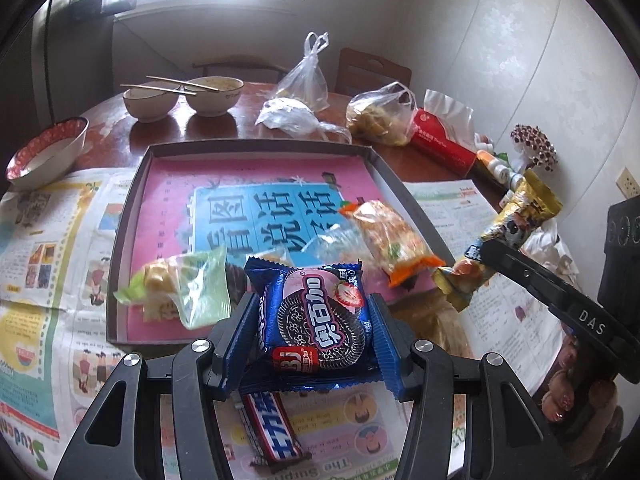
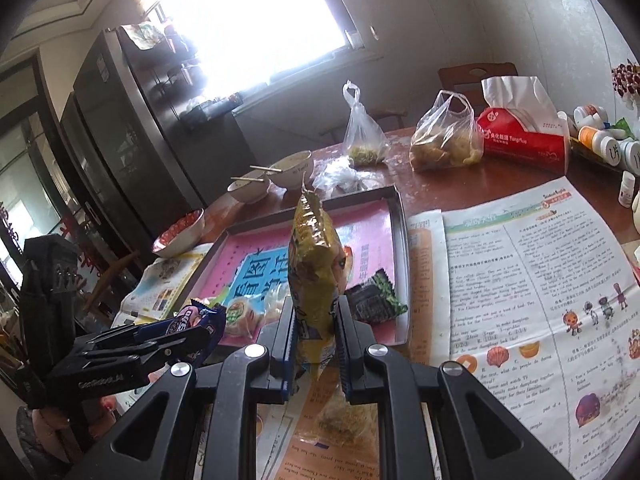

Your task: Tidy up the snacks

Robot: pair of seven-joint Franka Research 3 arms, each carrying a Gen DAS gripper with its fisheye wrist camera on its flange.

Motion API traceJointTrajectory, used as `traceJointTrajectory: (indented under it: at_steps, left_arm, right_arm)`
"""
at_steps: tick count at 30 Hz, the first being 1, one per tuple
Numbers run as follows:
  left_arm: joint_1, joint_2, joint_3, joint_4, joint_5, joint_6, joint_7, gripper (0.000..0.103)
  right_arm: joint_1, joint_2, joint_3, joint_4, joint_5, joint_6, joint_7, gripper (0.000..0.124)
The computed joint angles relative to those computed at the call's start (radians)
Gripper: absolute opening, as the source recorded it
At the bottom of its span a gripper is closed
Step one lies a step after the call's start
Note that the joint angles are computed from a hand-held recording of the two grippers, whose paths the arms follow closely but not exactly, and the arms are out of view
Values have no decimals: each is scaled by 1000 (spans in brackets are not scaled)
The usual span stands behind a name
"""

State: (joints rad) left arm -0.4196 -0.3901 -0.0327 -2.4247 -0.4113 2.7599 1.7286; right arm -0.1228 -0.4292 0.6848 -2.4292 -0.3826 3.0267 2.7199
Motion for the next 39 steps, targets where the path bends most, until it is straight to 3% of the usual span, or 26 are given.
traceJointTrajectory:
  at_steps: [11, 20, 32, 39]
  left_arm:
    - [20, 69, -21, 69, 1, 17, -4, 56]
    - [56, 122, -52, 101, 34, 19, -43, 56]
    - [79, 168, -73, 124, 52, 21, -59, 56]
    - [98, 192, -86, 138, 60, 23, -63, 56]
  right_arm:
    - [-56, -5, 25, 18, -20, -14, 11, 18]
    - [-49, 14, 2, 22, -68, -44, 32, 18]
    - [60, 125, -103, 74, -175, -78, 73, 18]
    - [173, 212, -209, 115, -217, -71, 79, 18]
